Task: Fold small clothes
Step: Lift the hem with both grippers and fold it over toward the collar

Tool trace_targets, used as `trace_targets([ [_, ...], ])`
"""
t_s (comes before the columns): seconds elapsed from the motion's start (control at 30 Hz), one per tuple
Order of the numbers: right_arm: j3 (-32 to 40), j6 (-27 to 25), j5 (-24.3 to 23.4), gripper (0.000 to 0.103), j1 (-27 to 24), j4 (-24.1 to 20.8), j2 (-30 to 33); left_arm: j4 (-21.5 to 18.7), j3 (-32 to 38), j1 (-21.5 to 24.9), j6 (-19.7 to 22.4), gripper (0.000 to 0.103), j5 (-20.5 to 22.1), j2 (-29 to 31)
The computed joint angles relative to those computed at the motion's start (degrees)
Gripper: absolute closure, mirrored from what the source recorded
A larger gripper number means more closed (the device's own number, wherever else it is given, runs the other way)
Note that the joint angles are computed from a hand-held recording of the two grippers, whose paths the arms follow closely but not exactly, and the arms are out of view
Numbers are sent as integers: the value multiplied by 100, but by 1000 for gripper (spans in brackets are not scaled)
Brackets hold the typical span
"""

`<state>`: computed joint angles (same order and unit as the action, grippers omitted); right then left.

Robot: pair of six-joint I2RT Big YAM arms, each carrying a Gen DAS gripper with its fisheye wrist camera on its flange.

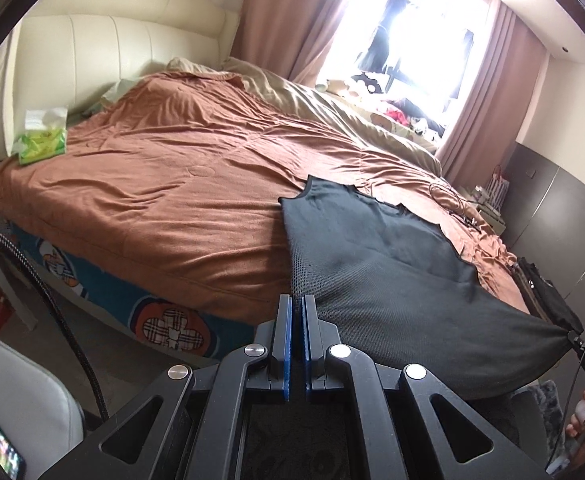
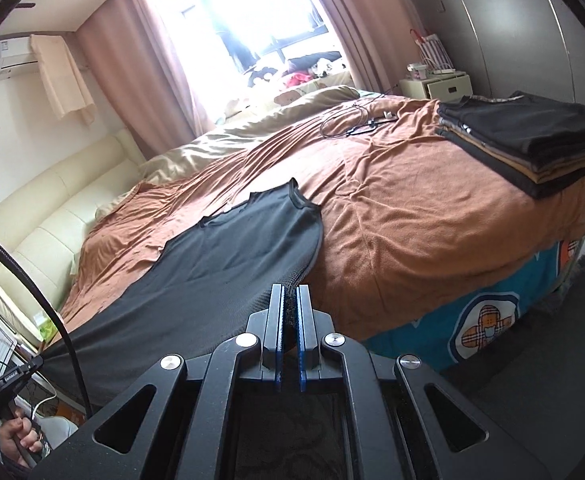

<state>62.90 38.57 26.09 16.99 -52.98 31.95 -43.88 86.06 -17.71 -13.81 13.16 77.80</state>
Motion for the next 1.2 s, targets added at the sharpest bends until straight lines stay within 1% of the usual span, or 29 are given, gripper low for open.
trace_targets([
  [0.1,-44,109,205,101,263,-171,-108,-27,-188,38,-5,99,28,-210],
  [0.2,-62,168,364,101,466,-277,-166,-58,-229,35,44,99,70,-293],
  [0.3,-60,134,342,101,414,-244,-153,-49,-210,33,97,99,71,-290],
  [0.47,17,-83,-78,101,-21,-33,34,-34,-25,22,117,99,46,-135],
  [0.6,226,-357,-654,101,-616,234,364,-90,363,-4,160,99,-25,176],
  [0.7,492,-514,-1148,101,-1097,407,713,-233,862,-17,168,99,-44,563],
  [0.83,920,-694,-1470,101,-1524,537,1271,-490,1663,-29,211,99,-98,1140],
  [0.9,1086,-756,-1679,101,-1733,621,1517,-682,2145,-32,188,99,-82,1464],
  [0.97,1311,-816,-1782,101,-1848,642,1796,-820,2556,-48,239,99,-128,1740],
  [1.03,1551,-858,-1900,101,-1970,608,2070,-1011,3020,-76,278,99,-154,2052],
  [1.2,2108,-1030,-2271,101,-2334,528,2660,-1641,4352,-129,323,99,-211,2922],
])
